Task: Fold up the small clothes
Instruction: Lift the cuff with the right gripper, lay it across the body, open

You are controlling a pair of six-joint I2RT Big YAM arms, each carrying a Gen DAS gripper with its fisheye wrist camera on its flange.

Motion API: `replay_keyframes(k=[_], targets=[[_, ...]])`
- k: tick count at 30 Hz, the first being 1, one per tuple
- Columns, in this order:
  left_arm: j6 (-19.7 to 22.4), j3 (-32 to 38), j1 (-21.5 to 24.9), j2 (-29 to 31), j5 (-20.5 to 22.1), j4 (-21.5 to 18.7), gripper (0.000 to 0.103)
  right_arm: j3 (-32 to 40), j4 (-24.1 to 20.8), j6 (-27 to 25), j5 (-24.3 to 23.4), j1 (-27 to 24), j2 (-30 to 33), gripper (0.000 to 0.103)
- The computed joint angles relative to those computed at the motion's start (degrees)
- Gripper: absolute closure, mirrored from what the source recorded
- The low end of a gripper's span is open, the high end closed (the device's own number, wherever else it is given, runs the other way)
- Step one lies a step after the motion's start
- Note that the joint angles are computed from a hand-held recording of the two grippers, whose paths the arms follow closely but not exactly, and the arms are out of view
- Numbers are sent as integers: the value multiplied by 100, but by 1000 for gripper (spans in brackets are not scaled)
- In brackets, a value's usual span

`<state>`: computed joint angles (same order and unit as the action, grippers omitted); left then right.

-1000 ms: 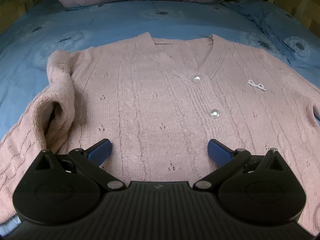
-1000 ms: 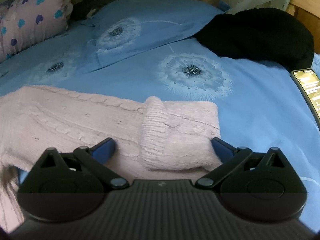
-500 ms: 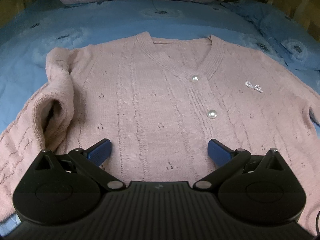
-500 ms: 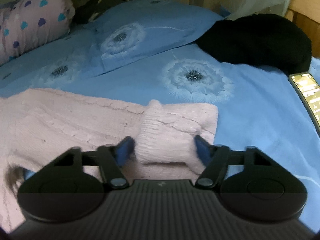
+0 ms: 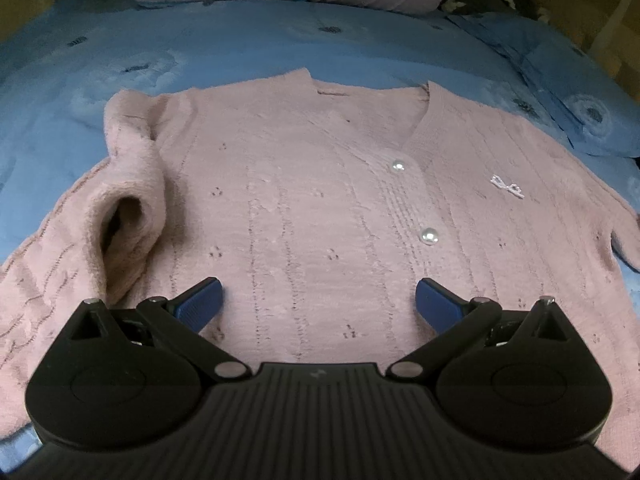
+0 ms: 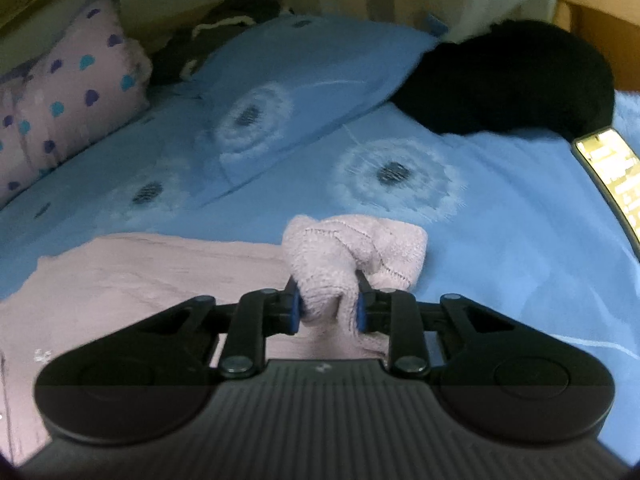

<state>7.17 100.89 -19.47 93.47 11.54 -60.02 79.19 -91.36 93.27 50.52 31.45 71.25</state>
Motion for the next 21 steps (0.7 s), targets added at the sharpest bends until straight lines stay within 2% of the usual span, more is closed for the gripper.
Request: replay_keyframes(k=[7, 13, 21], targets=[[-16, -18, 55, -48, -129, 124, 0, 566, 130, -569, 261, 169, 305, 78], [-52, 31, 88, -21, -157, 103, 0, 1095, 631, -1465, 417, 309, 559, 79], [-220, 181, 164, 64, -130, -20, 0, 1766, 1549, -2758, 400, 437, 988, 80]])
